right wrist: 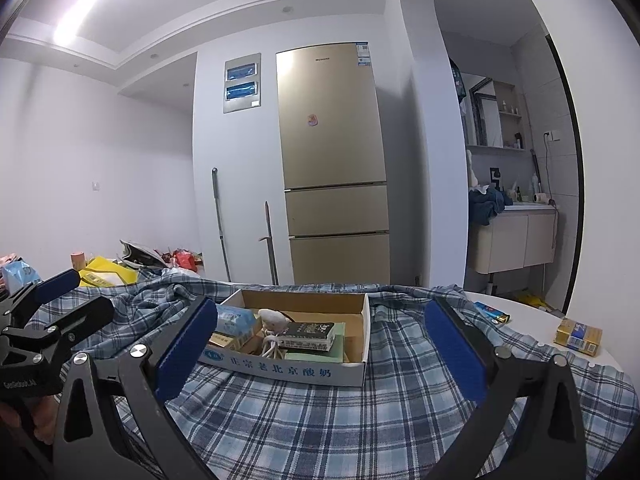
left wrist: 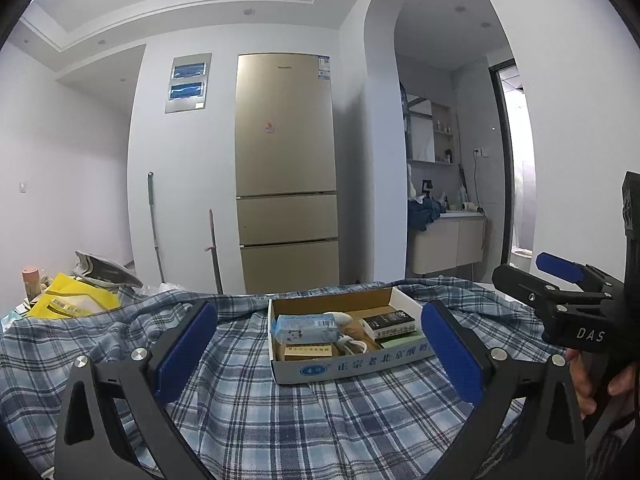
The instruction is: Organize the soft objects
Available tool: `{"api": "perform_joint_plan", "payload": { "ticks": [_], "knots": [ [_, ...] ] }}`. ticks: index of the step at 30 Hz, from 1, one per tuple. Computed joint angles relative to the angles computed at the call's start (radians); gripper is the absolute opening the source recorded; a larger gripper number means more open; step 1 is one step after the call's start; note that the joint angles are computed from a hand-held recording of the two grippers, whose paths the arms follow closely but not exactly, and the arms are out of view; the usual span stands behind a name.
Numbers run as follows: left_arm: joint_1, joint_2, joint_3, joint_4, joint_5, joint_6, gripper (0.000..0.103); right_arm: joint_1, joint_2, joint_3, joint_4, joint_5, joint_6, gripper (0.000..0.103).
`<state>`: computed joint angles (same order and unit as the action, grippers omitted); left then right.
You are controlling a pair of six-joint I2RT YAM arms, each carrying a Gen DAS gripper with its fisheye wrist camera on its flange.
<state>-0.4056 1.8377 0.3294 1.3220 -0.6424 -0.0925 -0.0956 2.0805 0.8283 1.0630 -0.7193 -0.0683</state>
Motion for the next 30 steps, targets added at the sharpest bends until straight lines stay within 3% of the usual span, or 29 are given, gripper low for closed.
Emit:
{"api": "perform_joint_plan", "payload": {
  "ticks": [7, 18, 30],
  "knots": [
    [-0.011, -0.025, -0.005, -0.036, -0.006, 0.009, 0.103, 0.011, -0.009, 0.008, -0.047, 0.043, -0.022, 0.103],
    [-0.049, -0.002, 0.003, -0.003, -0.055, 0.056, 0.103, 0.007, -0.017, -0.017, 0.000, 0.041, -0.010, 0.103],
    [-0.022, -0.010, -0.012, -0.006, -0.028, 0.016, 0.103, 0.005, -0.021, -0.005, -0.034, 0.042, -0.007, 0.103]
  ]
}}
